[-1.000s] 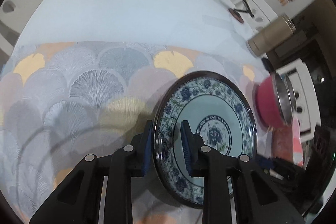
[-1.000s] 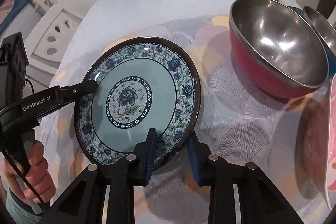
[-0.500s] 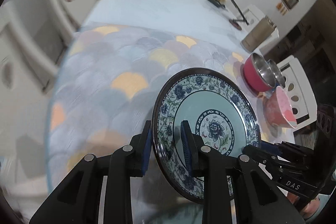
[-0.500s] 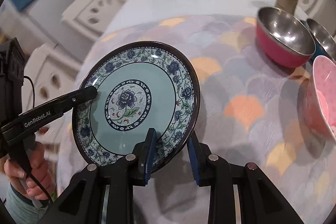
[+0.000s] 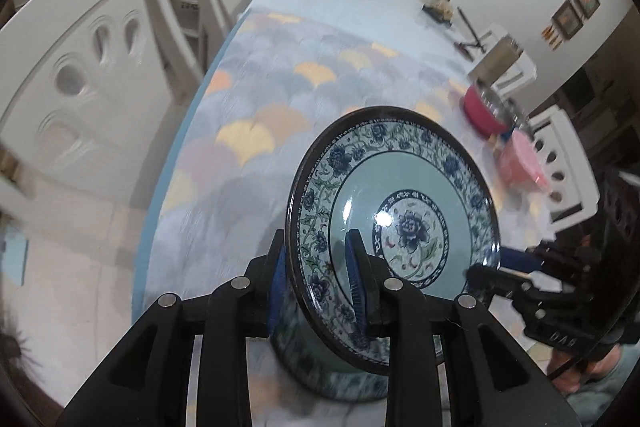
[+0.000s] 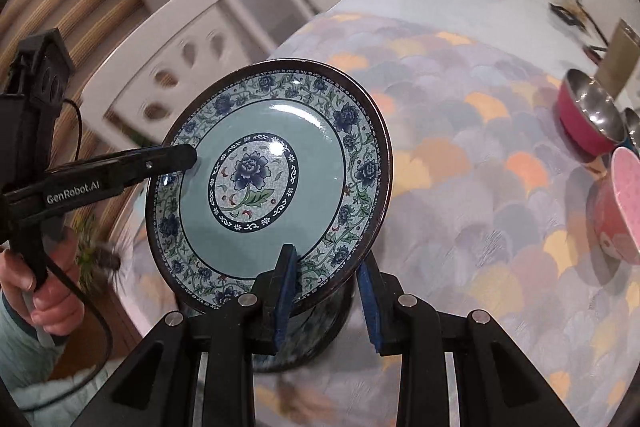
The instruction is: Organize plates and bowls
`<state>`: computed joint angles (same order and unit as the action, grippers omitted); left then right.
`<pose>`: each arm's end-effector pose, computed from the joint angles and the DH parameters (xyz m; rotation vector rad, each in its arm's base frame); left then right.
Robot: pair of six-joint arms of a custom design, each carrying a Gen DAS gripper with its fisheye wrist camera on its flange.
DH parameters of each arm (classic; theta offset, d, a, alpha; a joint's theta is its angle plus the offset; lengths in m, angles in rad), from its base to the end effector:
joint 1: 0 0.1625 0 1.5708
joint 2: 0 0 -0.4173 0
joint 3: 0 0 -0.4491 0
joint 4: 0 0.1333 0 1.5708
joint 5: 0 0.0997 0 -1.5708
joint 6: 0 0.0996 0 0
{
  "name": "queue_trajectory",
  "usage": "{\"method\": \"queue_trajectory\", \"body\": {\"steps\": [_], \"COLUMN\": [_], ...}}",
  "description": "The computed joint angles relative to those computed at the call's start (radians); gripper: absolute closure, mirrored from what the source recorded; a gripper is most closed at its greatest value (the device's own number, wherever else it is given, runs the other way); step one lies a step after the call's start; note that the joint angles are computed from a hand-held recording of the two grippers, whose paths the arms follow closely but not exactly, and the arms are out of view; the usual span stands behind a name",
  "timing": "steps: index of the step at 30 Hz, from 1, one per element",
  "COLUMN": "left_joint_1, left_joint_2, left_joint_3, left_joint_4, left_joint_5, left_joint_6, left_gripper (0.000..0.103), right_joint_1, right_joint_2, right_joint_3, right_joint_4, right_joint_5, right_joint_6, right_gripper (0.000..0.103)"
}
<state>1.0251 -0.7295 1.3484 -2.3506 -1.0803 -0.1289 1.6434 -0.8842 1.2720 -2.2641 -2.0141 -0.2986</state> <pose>-0.2557 -0.7683 0.1093 0.5052 2.6521 -0.4289 0.1485 -0.7937 0.2596 0.3985 -2.6204 0.3379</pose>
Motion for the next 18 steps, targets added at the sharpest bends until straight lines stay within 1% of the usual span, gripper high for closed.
{"method": "queue_trajectory", "body": {"steps": [2, 4, 6, 8, 10, 13, 18], "left_joint_1": [-0.004, -0.004, -0.008, -0.015, -0.017, -0.021, -0.033], "left_joint_2": [-0.024, -0.046, -0.050, -0.052, -0.057, -0.061, -0.057], "left_joint_3": [0.046, 0.085, 0.097, 0.108, 0.117, 0.132, 0.148], "left_joint_4": [-0.017, -0.031, -0.014, 0.005, 0.017, 0.027, 0.038], "left_joint_5": [0.011, 0.006, 0.021, 0.051, 0.056, 0.071, 0.109], "left_joint_6": [-0.015, -0.024, -0.015, 0.002, 0.004, 0.000, 0.013], "left_gripper": [0.079, 0.079, 0.079, 0.079, 0.079, 0.078, 0.077], "right_joint_1": [-0.002, -0.002, 0.001, 0.000, -0.002, -0.004, -0.019], "right_joint_2": [-0.013, -0.017, -0.025, -0.029, -0.030, -0.030, -0.022], "right_joint_3": [0.022, 0.037, 0.058, 0.068, 0.068, 0.073, 0.062], "right_joint_4": [0.016, 0.019, 0.013, 0.020, 0.031, 0.056, 0.112], "right_joint_5": [0.011, 0.002, -0.016, -0.016, -0.015, -0.020, -0.009], "right_joint_6": [-0.005, -0.012, -0.015, -0.013, -0.014, -0.002, 0.046], "right_gripper": [0.074, 0.074, 0.074, 0.074, 0.073, 0.073, 0.073]}}
